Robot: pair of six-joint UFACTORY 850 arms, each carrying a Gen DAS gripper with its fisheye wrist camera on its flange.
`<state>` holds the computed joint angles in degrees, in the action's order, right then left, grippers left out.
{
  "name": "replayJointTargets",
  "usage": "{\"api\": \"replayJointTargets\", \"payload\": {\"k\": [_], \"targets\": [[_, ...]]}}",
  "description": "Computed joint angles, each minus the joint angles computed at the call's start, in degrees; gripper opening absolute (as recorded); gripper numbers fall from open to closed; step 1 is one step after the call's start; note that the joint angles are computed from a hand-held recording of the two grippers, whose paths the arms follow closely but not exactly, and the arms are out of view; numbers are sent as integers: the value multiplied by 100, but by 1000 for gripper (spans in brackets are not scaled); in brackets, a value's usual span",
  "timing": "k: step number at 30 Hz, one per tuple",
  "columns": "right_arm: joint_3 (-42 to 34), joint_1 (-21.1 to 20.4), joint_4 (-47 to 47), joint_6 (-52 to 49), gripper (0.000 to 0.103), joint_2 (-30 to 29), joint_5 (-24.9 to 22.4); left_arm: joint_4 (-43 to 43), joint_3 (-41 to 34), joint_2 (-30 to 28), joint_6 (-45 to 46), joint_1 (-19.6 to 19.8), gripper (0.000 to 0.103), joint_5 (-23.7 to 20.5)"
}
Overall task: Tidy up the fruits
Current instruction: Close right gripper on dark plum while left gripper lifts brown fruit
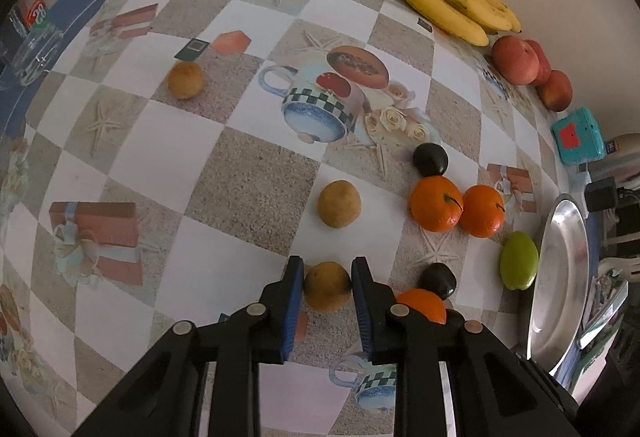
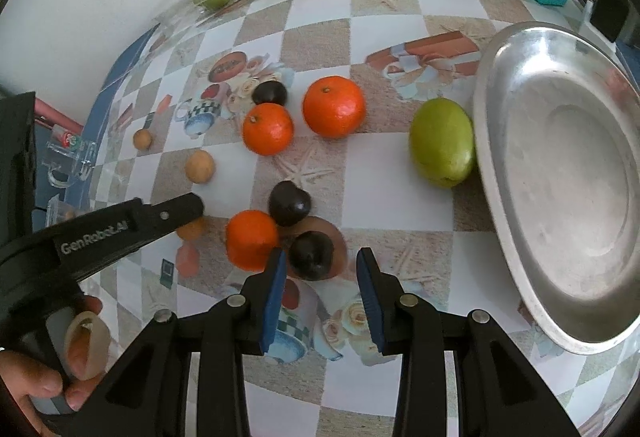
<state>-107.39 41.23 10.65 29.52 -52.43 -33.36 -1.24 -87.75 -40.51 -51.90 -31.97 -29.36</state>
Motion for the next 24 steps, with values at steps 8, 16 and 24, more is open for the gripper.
{"api": "replayJointTargets", "payload": {"k": [8,16,24], "targets": [[-99,5,218,-294,29,-71,-20,-24,6,-11,30,-26,26,14],[-84,-13,399,-452,23,-77,30,15,-27,-42,-36,-40,26,8],[44,-25,518,-560,23,30,152,107,30,13,-151,-43,26,59]]}}
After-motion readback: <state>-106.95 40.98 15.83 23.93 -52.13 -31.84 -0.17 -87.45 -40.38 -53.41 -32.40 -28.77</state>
